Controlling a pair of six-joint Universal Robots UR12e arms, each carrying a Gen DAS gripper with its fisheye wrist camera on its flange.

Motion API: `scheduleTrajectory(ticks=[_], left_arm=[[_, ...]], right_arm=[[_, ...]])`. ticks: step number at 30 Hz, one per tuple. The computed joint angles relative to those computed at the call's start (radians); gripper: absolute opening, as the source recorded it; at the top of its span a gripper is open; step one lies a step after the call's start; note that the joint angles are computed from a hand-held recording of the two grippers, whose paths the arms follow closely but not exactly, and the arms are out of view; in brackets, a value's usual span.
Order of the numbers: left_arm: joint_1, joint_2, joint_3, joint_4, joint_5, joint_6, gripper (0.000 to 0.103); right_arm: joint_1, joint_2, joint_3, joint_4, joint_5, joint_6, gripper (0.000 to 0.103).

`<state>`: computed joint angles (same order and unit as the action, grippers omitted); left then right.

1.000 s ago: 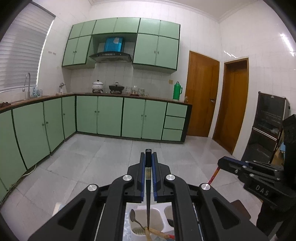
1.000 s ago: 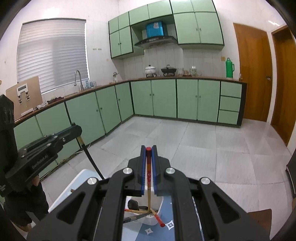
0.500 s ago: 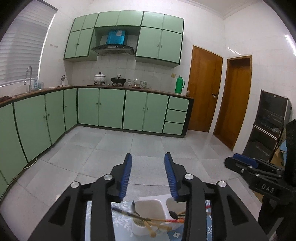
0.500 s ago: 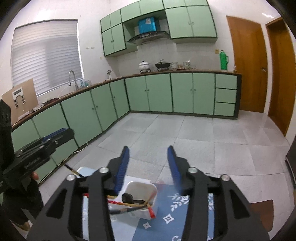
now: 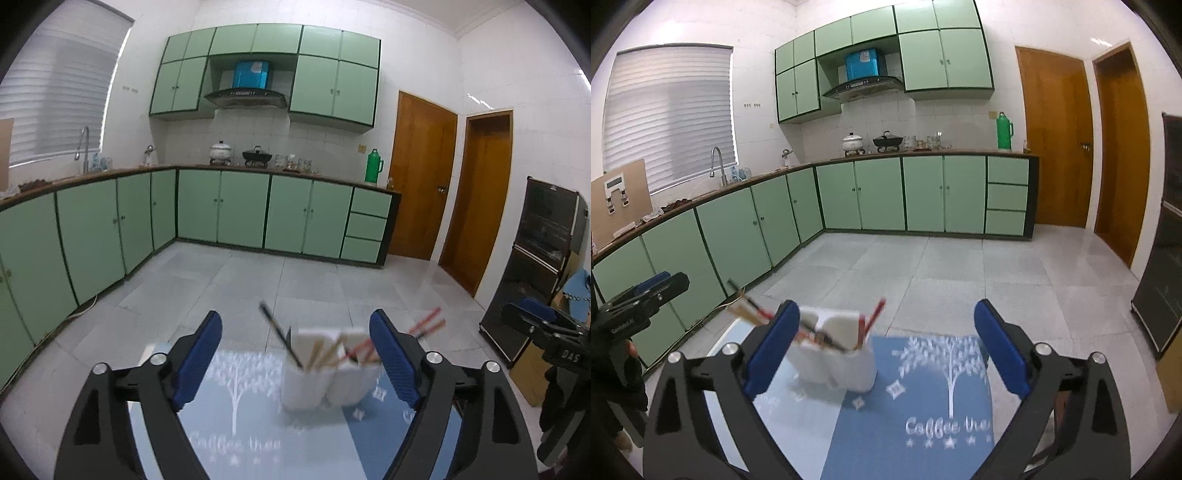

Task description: Organize utensils

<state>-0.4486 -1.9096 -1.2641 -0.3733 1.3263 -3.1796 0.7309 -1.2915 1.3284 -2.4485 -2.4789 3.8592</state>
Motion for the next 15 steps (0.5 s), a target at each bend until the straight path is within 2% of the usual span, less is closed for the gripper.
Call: scheduleTrajectory(ticks=[5, 11, 15], left_arm=[[-0.004, 0.073, -0.11, -0.026, 0.031, 0.013, 0.09], [-0.009, 0.149, -0.205, -0.068, 0.061, 0.026, 0.094], [-0.014, 0.187, -0.245, -0.087, 0.067, 0.039, 0.094]], right_arm=[[0.043, -0.022, 0.04, 0.041, -0.006, 0.105, 0.096], [0.098, -0.02, 0.039, 0.149, -0.008, 0.199, 0.098], [0.126, -0.013, 0.031, 0.167, 0.018, 0.227, 0.098]])
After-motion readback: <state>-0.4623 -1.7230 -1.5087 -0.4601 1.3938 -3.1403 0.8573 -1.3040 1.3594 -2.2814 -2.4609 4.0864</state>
